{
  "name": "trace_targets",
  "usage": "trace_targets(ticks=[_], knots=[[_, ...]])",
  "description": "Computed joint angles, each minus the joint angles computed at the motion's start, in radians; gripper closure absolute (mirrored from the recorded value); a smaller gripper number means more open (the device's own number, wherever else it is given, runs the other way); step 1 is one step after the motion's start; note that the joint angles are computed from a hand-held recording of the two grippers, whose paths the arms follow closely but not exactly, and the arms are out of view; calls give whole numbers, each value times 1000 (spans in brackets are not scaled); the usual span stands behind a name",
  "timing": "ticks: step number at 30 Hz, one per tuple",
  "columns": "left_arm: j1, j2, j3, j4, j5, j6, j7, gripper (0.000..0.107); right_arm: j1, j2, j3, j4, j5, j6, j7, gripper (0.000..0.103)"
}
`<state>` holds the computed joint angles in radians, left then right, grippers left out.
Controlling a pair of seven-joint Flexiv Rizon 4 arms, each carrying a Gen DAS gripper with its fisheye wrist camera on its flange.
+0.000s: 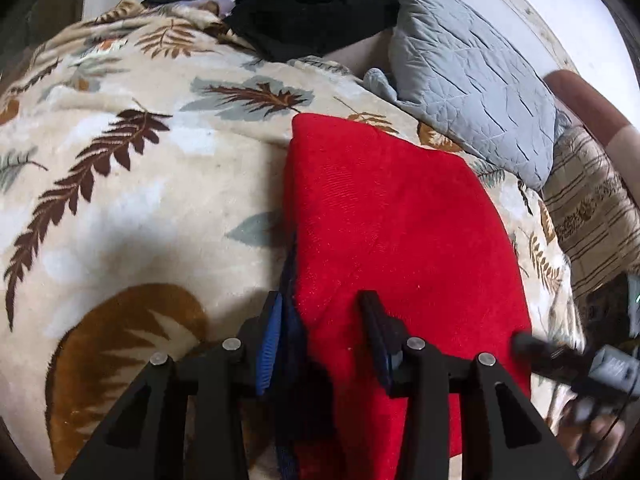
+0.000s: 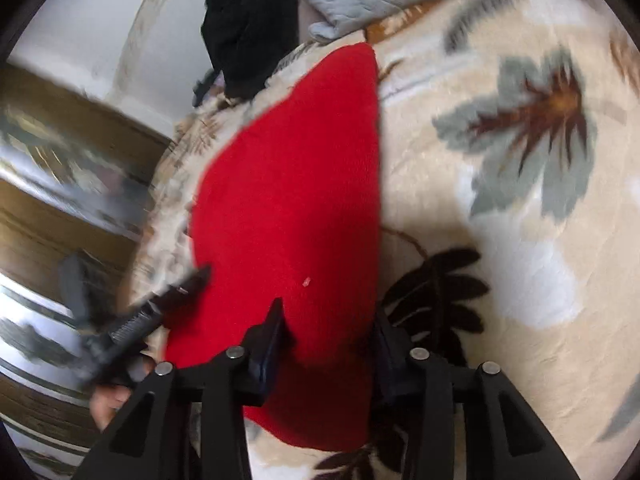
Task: Fold small clothes
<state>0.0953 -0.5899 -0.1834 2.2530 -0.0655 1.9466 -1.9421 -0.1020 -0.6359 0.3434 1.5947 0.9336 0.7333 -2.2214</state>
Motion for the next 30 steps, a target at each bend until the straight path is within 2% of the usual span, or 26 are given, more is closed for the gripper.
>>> trace_targets(ticks=[2, 5, 9, 10, 11, 12, 14, 15, 16, 18, 19, 21, 23, 25, 27, 28, 29, 30], knots=[[-3, 2, 0, 4, -4, 1, -6, 64, -37, 3, 11, -18, 49, -9, -14, 38], [20, 2, -20, 9, 10, 0, -13, 64, -66, -14, 13, -66, 118, -23, -13, 30], [35, -3, -32, 1, 19, -7, -17, 63, -7, -111, -14, -198, 44, -98, 115, 31], [31, -3, -29, 0, 17, -7, -17, 63, 23, -121, -27, -207, 17, -101, 127, 39], [30, -4, -27, 0, 17, -6, -18, 63, 56, -103, -29, -183, -35, -39, 117, 58], [32, -4, -29, 0, 17, -7, -19, 63, 73, -76, -27, -149, -54, 25, 99, 61], [38, -5, -37, -2, 20, -12, -21, 62, 133, -1, -21, -34, -108, 238, 32, 65], [32, -6, -33, -6, 17, -17, -20, 61, 176, 1, -44, -6, -154, 302, 52, 65], [13, -5, -17, -9, 8, -20, -16, 61, 192, -11, -54, -4, -193, 313, 82, 65], [-6, 0, 1, -7, -2, -19, -10, 61, 144, -36, -19, -43, -192, 258, 111, 61], [10, -1, -13, -5, 4, -18, -12, 61, 91, -46, 20, -67, -168, 208, 101, 58], [39, -4, -40, -3, 12, -19, -21, 61, 43, -53, 51, -87, -133, 170, 96, 50], [40, -4, -41, -3, 12, -22, -24, 61, -13, -85, 79, -141, -67, 97, 107, 39], [39, -3, -39, -4, 13, -22, -23, 60, -12, -107, 72, -179, -38, 77, 137, 35], [48, -4, -47, -3, 17, -22, -25, 60, 7, -152, 54, -241, -60, 16, 188, 34], [54, -4, -51, -3, 20, -22, -26, 60, 17, -170, 44, -266, -79, -15, 213, 38], [61, -5, -56, -2, 24, -22, -26, 60, 49, -164, 23, -260, -117, 0, 227, 57], [61, -4, -56, -2, 25, -24, -26, 60, 70, -142, 15, -235, -138, 46, 214, 59]])
